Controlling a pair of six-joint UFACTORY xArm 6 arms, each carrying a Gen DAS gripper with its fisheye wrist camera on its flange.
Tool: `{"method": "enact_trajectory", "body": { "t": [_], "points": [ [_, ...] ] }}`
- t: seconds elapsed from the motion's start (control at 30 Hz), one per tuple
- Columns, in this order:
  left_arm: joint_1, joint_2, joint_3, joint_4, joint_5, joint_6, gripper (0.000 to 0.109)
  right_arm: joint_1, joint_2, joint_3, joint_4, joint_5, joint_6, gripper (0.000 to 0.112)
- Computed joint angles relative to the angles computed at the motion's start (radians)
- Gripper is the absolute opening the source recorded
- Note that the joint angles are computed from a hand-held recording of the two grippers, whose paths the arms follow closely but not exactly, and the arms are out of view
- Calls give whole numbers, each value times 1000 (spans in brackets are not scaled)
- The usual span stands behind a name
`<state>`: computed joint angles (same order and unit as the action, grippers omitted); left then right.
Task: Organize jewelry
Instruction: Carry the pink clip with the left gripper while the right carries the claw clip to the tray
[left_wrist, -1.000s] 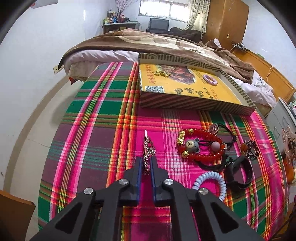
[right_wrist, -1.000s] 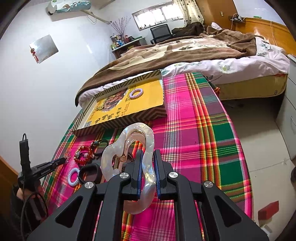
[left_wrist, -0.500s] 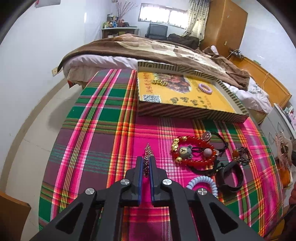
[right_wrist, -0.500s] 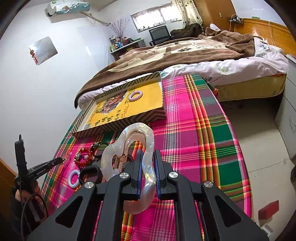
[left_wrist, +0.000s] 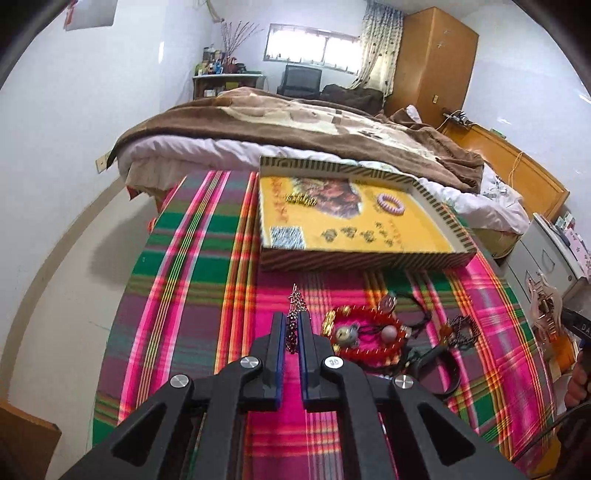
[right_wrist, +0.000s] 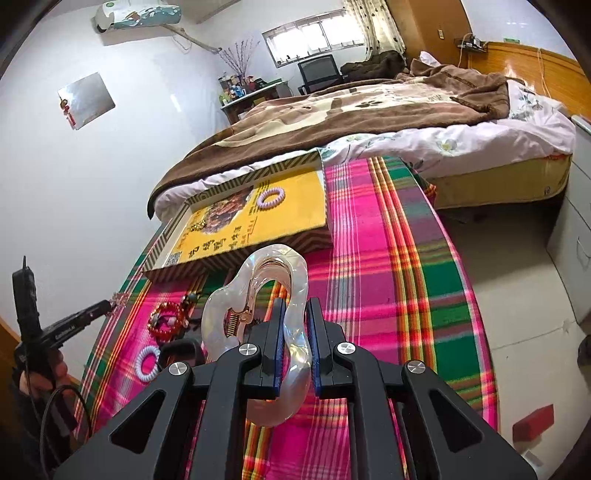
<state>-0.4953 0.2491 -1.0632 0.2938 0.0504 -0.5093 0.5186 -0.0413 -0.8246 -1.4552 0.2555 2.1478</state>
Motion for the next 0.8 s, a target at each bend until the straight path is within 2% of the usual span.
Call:
{"method": "enact_trajectory", "body": {
  "t": [0.2, 0.4, 0.47, 0.57, 0.8],
  "points": [
    [-21, 42, -93, -166, 23, 166, 6, -31, 23, -58, 59, -5, -109, 12],
    [-41, 142, -263, -383, 75, 376, 6, -80, 106, -164, 202, -28, -312, 12],
    [-44, 184, -334, -460, 102, 446, 6, -98, 146, -207, 268, -39, -392, 12],
    [-42, 247, -435, -483, 135, 470, 6, -121, 196, -261, 351, -46, -492, 12],
    [-37, 422, -700, -595, 235, 581, 6, -164, 374, -446, 705, -32, -874, 12]
  ]
}}
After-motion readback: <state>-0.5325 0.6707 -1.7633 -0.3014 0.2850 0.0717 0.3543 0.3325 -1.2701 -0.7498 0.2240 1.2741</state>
